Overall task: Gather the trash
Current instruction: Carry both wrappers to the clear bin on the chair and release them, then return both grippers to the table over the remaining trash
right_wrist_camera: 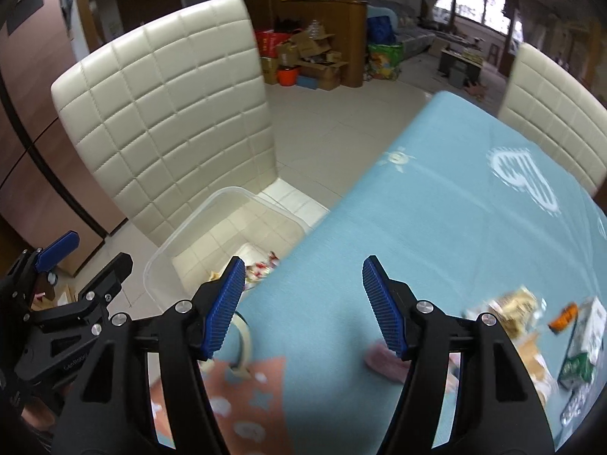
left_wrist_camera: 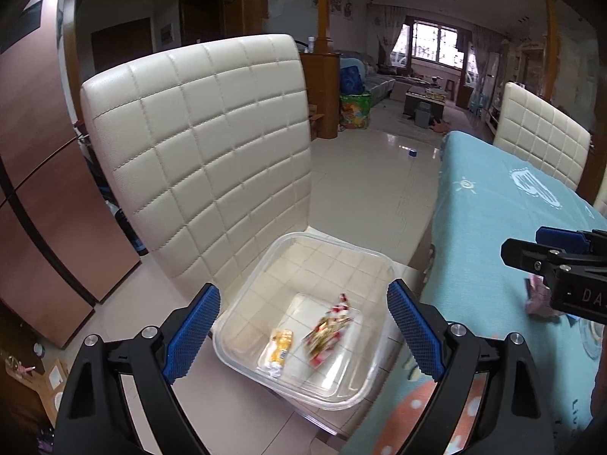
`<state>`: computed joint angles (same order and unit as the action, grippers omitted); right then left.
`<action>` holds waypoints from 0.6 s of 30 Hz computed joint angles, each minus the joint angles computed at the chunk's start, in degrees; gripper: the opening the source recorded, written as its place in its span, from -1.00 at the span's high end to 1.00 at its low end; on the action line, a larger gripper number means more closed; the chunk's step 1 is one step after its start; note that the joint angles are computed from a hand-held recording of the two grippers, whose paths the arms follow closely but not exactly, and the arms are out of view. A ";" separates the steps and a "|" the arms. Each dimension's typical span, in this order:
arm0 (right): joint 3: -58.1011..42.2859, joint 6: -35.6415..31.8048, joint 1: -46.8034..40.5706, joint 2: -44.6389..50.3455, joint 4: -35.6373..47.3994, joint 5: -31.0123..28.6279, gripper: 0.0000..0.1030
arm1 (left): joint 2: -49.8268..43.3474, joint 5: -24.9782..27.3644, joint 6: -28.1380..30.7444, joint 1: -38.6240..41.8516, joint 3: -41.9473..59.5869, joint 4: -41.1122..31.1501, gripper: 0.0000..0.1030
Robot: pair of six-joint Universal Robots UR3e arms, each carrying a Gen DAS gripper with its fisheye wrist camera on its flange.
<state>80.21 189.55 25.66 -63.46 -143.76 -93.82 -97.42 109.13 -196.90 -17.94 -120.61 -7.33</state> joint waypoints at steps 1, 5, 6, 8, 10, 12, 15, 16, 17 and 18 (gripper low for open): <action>1.99 0.09 -0.32 -1.49 -0.61 -0.26 -0.29 | -0.11 0.08 -0.08 -0.59 0.63 -0.41 -0.70; 13.97 -0.42 -2.69 -11.17 -3.85 -2.87 -0.32 | -2.20 -0.22 -0.05 -5.06 5.49 -3.03 -0.70; 17.15 -0.57 -3.41 -13.84 -5.05 -3.60 -0.35 | -2.93 -0.34 0.21 -6.18 6.79 -3.60 -0.70; 24.09 -0.56 -5.22 -19.95 -7.42 -5.37 -0.42 | -4.93 -0.04 0.63 -8.91 10.33 -5.41 -0.70; 30.46 -0.76 -7.49 -25.85 -9.36 -5.80 -0.44 | -7.08 0.64 0.84 -11.91 14.11 -7.20 -0.70; 36.62 -1.04 -10.16 -32.20 -10.15 -6.16 -0.45 | -9.58 0.75 1.20 -15.32 18.56 -9.01 -0.70; 45.05 -1.76 -14.89 -41.97 -9.81 -6.23 -0.45 | -13.75 1.41 1.61 -20.10 25.78 -12.42 -0.70; 47.61 -2.24 -16.64 -45.40 -9.28 -5.99 -0.46 | -15.18 1.32 1.73 -21.10 28.26 -13.60 -0.70; 50.66 -2.99 -19.14 -49.91 -8.26 -5.56 -0.47 | -17.07 0.94 1.82 -22.77 31.61 -15.24 -0.70; 52.70 -3.70 -21.23 -53.32 -7.22 -5.01 -0.50 | -18.31 0.77 1.80 -23.86 33.84 -16.41 -0.70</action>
<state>132.91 185.86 4.43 -116.78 -150.98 -98.83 -115.73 109.90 -195.10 -41.81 -86.77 -23.74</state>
